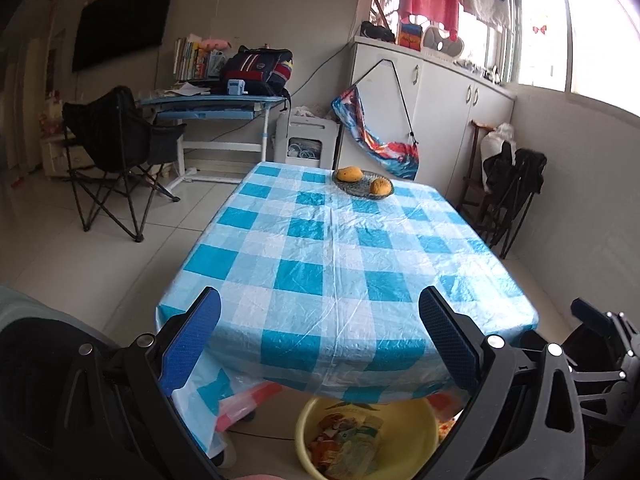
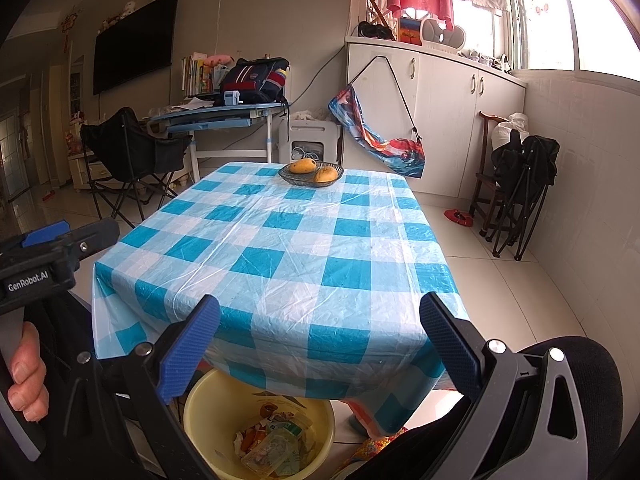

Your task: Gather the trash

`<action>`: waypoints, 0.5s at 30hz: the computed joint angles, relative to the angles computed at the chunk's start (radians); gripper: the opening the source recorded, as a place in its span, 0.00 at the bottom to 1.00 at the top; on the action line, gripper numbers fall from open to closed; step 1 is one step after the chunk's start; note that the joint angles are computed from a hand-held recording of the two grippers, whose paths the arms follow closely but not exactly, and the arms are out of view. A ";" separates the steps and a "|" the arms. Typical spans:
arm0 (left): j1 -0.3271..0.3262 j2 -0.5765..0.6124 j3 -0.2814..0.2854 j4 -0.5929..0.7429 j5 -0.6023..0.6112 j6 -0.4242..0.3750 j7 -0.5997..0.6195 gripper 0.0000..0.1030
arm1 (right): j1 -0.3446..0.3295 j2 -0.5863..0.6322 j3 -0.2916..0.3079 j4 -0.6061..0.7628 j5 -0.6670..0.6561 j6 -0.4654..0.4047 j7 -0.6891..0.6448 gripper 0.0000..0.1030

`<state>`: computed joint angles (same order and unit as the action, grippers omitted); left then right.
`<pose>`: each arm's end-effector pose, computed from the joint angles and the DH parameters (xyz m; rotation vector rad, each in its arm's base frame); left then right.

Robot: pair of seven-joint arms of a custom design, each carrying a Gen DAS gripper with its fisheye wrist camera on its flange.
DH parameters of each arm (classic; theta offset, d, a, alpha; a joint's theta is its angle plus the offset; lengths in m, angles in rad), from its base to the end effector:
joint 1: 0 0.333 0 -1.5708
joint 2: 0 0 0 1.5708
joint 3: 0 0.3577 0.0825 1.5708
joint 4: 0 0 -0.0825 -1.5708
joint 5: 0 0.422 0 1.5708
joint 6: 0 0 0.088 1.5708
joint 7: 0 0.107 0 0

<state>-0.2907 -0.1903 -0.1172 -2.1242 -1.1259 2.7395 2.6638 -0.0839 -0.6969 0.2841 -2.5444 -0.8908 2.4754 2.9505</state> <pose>0.5332 -0.1970 0.5956 -1.1381 2.2181 -1.3936 0.3909 0.1009 0.5759 -1.0918 2.1153 -1.2027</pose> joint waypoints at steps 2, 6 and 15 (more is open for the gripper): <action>0.008 0.005 0.008 0.010 0.009 -0.037 -0.016 0.93 | 0.000 -0.004 -0.015 -0.006 0.012 0.021 0.014 0.93; 0.012 0.001 -0.006 0.002 0.044 0.009 -0.007 0.93 | -0.030 0.027 -0.049 0.013 0.020 0.067 0.002 0.93; 0.074 0.051 -0.034 0.031 0.453 -0.083 -0.375 0.93 | -0.015 0.358 -0.232 0.268 0.227 0.038 -0.350 0.93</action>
<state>-0.2164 -0.1392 -0.1513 -2.0932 -0.6728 2.6565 2.2891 -0.0994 -0.3391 0.0526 -2.2760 -0.6636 2.5135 2.6001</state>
